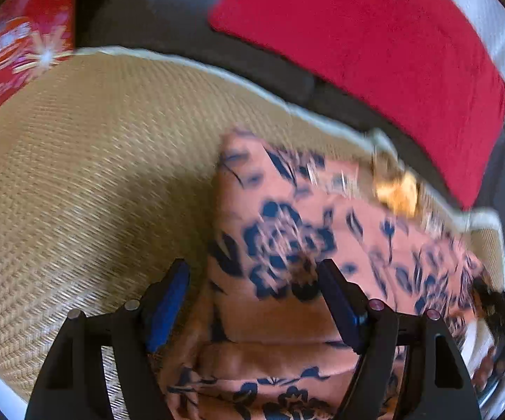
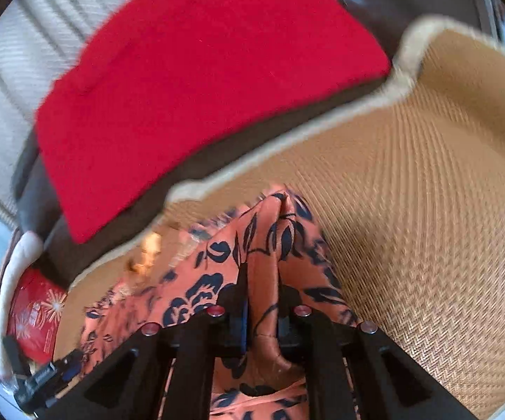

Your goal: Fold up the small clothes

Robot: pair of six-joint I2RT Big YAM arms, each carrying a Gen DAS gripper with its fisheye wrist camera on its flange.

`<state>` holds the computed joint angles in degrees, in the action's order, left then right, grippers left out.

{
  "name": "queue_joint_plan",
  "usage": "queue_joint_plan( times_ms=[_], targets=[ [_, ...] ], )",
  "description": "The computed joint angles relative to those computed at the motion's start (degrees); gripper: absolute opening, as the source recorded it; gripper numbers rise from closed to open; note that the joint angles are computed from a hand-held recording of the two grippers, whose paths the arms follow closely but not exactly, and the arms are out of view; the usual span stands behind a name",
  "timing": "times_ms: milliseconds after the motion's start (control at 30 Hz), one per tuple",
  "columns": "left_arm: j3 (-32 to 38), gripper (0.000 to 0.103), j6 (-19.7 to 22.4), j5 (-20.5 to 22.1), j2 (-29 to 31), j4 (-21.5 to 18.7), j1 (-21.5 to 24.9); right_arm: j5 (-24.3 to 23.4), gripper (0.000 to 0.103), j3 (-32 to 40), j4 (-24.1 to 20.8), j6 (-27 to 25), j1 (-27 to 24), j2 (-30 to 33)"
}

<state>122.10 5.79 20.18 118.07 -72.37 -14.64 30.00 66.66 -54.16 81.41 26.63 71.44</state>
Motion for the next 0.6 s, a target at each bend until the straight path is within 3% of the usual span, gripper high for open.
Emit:
queue_joint_plan(
  times_ms=[67, 133, 200, 267, 333, 433, 500, 600],
  targets=[
    [-0.7, 0.077, 3.6, -3.9, -0.2, -0.9, -1.3, -8.8, 0.013, -1.9, 2.3, 1.7, -3.0, 0.8],
    [-3.0, 0.077, 8.2, -8.9, -1.6, 0.8, -2.7, -11.1, 0.015, -5.1, 7.2, 5.3, -4.0, -1.6],
    [-4.1, 0.077, 9.2, -9.9, -2.2, 1.3, -3.0, -12.8, 0.017, -7.1, 10.0, 7.0, -5.0, -4.1],
    [-3.5, 0.077, 8.4, -7.4, -2.1, 0.4, -2.3, -9.7, 0.02, -9.1, 11.7, 10.0, -4.4, -7.1],
    [-3.8, 0.077, 8.0, -5.3, -2.8, 0.5, -1.5, -4.3, 0.021, -8.8, 10.0, 11.0, -3.1, -8.5],
    [-6.2, 0.077, 8.6, -3.6, -5.3, 2.2, -1.2, -1.1, 0.021, -7.7, 12.2, 8.0, -1.9, -8.4],
    [-8.6, 0.077, 9.4, -1.9, -7.7, 4.4, -1.2, -1.8, 0.021, -5.6, 13.0, 4.7, -1.4, -6.2],
    [-11.5, 0.077, 10.0, -2.6, -10.1, 7.2, -1.4, -5.2, 0.021, -1.5, 10.3, 1.5, -0.7, -1.9]
  ],
)
